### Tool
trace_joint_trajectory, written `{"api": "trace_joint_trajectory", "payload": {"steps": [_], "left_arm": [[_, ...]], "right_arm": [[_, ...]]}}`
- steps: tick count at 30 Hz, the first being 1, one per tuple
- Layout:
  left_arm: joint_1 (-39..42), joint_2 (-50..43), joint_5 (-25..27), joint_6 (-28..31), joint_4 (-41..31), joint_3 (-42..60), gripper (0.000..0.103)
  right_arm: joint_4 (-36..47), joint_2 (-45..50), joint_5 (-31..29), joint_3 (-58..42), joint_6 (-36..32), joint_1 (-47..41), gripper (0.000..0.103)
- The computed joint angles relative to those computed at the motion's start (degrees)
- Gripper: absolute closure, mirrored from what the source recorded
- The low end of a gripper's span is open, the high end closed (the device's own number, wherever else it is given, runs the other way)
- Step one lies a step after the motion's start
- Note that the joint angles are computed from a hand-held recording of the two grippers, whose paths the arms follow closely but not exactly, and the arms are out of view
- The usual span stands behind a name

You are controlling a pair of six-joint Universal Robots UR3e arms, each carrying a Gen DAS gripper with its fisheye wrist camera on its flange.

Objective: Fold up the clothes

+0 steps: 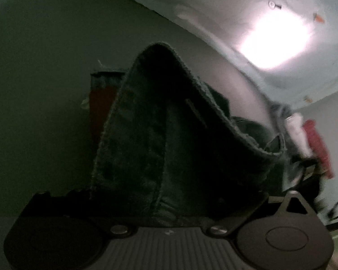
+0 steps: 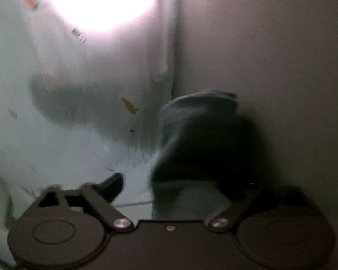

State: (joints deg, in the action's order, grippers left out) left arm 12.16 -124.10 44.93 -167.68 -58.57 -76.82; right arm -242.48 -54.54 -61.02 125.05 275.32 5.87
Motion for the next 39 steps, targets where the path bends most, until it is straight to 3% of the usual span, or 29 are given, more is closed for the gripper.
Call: {"api": "trace_joint_trajectory", "payload": {"steps": [1,3,6,8,14,18,21,25,27,30,32,33,36,39], "left_arm": [[0.9,0.0,-1.9,-0.2,-0.7,-0.6,0.030],[2.1,0.6,-4.7,-1.4,-1.0,-2.4,0.045],[2.8,2.5,-6.4,-2.0,1.4,-5.1,0.053],[3.0,3.7,-7.4,-1.5,2.5,-6.1,0.056],[5.1,7.6,-15.8,5.0,-0.5,-6.6,0.056],[6.8,6.8,-23.4,8.8,-6.9,-1.8,0.056],[7.3,6.4,-28.6,16.4,-17.9,3.2,0.056],[6.0,2.3,-32.1,37.6,-52.0,21.4,0.056],[4.6,-2.2,-32.9,47.0,-68.5,33.4,0.056],[1.0,-8.2,-32.9,51.8,-80.8,48.6,0.056],[-1.8,-6.9,-33.0,49.7,-77.8,48.3,0.056],[-3.5,-4.7,-33.2,46.5,-72.1,44.5,0.056],[-9.1,2.3,-33.7,26.4,-38.9,27.1,0.056],[-17.1,-1.3,-30.7,-2.0,-2.9,25.2,0.056]], "right_arm": [[-1.1,1.3,-3.1,-0.6,2.7,2.3,0.051],[-4.4,3.6,-11.9,-2.6,7.5,8.0,0.055],[-7.3,6.7,-23.5,-8.2,14.7,15.3,0.059],[-4.4,5.8,-26.8,-12.0,15.1,18.2,0.060],[9.7,-3.0,-28.3,-19.6,9.1,21.0,0.060],[16.4,-5.4,-37.4,-27.5,6.4,25.5,0.060],[21.4,-5.3,-45.1,-34.9,3.2,29.0,0.060],[27.0,-5.1,-56.8,-43.8,-1.8,34.1,0.060],[24.7,-5.8,-62.2,-43.8,-4.4,36.9,0.060],[19.4,-6.5,-70.0,-43.9,-8.9,41.0,0.060],[12.8,-7.1,-74.7,-41.7,-11.4,43.6,0.060],[9.7,-8.0,-75.8,-39.4,-12.4,44.1,0.060],[1.5,-14.9,-75.4,-27.1,-12.3,42.2,0.060],[-5.4,-25.8,-69.1,-9.1,-7.6,34.4,0.060]]}}
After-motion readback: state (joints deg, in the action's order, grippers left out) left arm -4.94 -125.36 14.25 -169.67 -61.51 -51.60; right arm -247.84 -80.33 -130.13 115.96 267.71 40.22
